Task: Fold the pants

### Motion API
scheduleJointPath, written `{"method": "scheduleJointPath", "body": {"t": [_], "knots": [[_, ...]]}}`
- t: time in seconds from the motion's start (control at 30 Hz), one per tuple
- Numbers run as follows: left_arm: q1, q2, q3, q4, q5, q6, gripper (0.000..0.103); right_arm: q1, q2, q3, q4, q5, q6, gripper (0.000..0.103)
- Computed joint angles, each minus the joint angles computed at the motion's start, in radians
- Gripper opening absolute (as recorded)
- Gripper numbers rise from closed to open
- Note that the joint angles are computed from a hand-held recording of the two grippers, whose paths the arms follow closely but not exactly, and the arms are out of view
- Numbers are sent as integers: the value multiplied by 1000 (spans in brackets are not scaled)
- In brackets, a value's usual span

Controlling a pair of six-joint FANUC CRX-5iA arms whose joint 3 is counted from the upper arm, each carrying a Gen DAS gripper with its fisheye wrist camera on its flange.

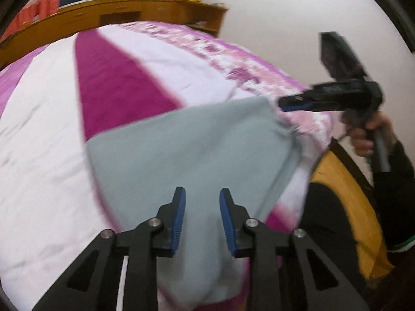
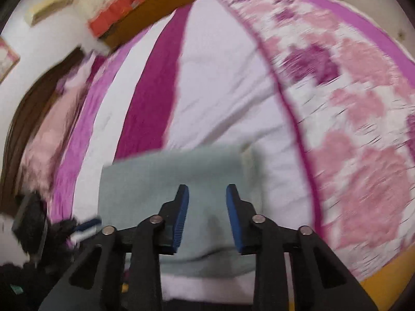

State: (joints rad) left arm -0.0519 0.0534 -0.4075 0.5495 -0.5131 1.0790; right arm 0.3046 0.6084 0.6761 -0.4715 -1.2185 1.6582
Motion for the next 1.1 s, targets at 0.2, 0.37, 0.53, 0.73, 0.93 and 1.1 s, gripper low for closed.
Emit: {"method": "scheduleJointPath", "body": {"t": [0.2,0.37,0.53,0.73,0.93,1.1], "knots": [[9,-39,-148,65,57,-82,22,29,15,-82,79,-27,-29,0],[80,-82,-258,474,-29,-293,28,-37,-25,-116,-15,-8,-173,0],[186,-45,-309,786,-137,-331,45,-13,-150,-295,81,250,-289,51],[253,185,-265,1027,-517,-452,45,-65,-75,-245,-139,194,-205,56],[230,269,-219,1122,-595,-378,38,-121,-95,-309,-278,248,-98,32],[237,216,-169,918,-449,-241,10,-160,-124,-347,-372,245,-186,13]]}}
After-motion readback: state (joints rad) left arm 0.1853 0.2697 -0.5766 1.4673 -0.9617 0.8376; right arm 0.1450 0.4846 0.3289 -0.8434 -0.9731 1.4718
